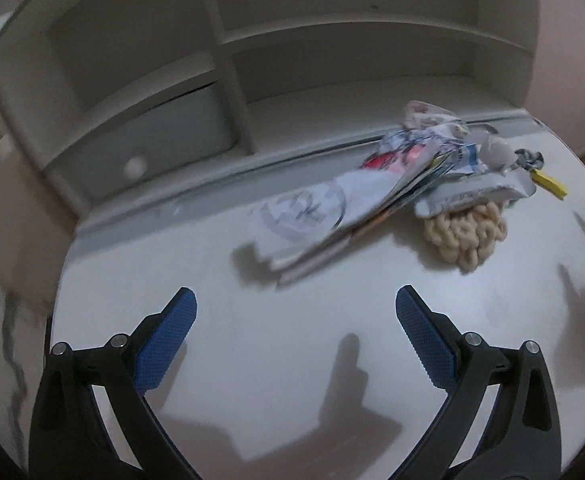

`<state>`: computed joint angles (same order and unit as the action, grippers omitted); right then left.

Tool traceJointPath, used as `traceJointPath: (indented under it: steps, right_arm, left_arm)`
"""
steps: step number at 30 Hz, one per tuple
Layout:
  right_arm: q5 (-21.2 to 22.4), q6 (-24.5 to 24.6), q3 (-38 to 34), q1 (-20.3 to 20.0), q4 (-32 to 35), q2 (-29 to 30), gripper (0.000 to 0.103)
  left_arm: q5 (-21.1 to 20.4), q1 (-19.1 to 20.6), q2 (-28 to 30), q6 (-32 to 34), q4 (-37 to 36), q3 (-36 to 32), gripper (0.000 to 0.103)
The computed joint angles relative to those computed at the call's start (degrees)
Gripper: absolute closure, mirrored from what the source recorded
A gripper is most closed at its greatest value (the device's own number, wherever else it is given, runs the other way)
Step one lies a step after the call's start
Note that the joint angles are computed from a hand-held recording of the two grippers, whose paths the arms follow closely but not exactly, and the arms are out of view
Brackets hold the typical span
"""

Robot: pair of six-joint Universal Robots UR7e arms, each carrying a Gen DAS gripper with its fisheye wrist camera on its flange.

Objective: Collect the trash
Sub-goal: 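Grasp the grey-blue sock with the right gripper while the left gripper grasps the drawn paper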

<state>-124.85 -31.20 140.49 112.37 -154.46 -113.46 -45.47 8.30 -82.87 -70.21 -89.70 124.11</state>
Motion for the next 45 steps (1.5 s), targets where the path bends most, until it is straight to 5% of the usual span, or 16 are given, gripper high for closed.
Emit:
traceJointPath:
  steps: [3, 6, 9, 14, 17, 18, 19, 21, 28, 32, 45]
  right_arm:
    - [4.36, -4.17, -2.12, -1.98, -2.86, 5.05, 0.007]
    - [7.38, -8.75, -3.86, -4.51, -4.79, 9.06, 0.008]
    - [3.84, -11.18, -5.17, -4.78, -6.81, 13.64, 0.016]
    - [5.38, -12.26, -6.75, -6.12, -3.86, 16.26, 0.029]
    - [7.57, -12.14, -7.06, -6.62, -2.64, 16.17, 0.056]
    - [9.29, -10.96, -7.34, -7.22, -1.02, 15.53, 0.072]
    - [10.37, -10.03, -7.46, -7.65, -0.15, 15.07, 0.076]
    - [11.64, -8.87, -7.23, -8.08, -0.12, 14.44, 0.083]
    - [12.15, -6.15, -6.20, -6.72, 0.57, 10.97, 0.090]
    - [11.72, -4.79, -6.16, -4.66, 1.97, 8.38, 0.090]
    - [13.23, 4.96, -1.48, -1.38, 14.12, -9.55, 0.090]
  left_arm:
    - [0.64, 3.48, 1.96, 11.41, -6.75, -0.63, 0.006]
    - [2.46, 6.14, 3.86, 15.91, -8.57, -1.58, 0.006]
    - [2.44, 9.09, 4.31, 20.31, -13.74, -1.34, 0.006]
    - [2.10, 12.15, 6.47, 27.54, -18.06, -2.23, 0.006]
    - [1.98, 12.51, 7.17, 29.27, -18.64, -2.74, 0.008]
    - [1.30, 12.73, 7.00, 29.95, -20.37, -2.51, 0.021]
    - [0.85, 12.89, 6.95, 30.16, -21.87, -2.35, 0.027]
    - [-0.08, 12.66, 6.33, 29.70, -23.34, -1.76, 0.052]
    - [-0.31, 7.61, 1.07, 20.28, -21.20, 0.98, 0.062]
    - [-0.28, 4.18, -2.57, 14.25, -16.78, 0.97, 0.080]
    - [-7.34, -7.76, -7.00, -2.51, -9.18, 3.93, 0.089]
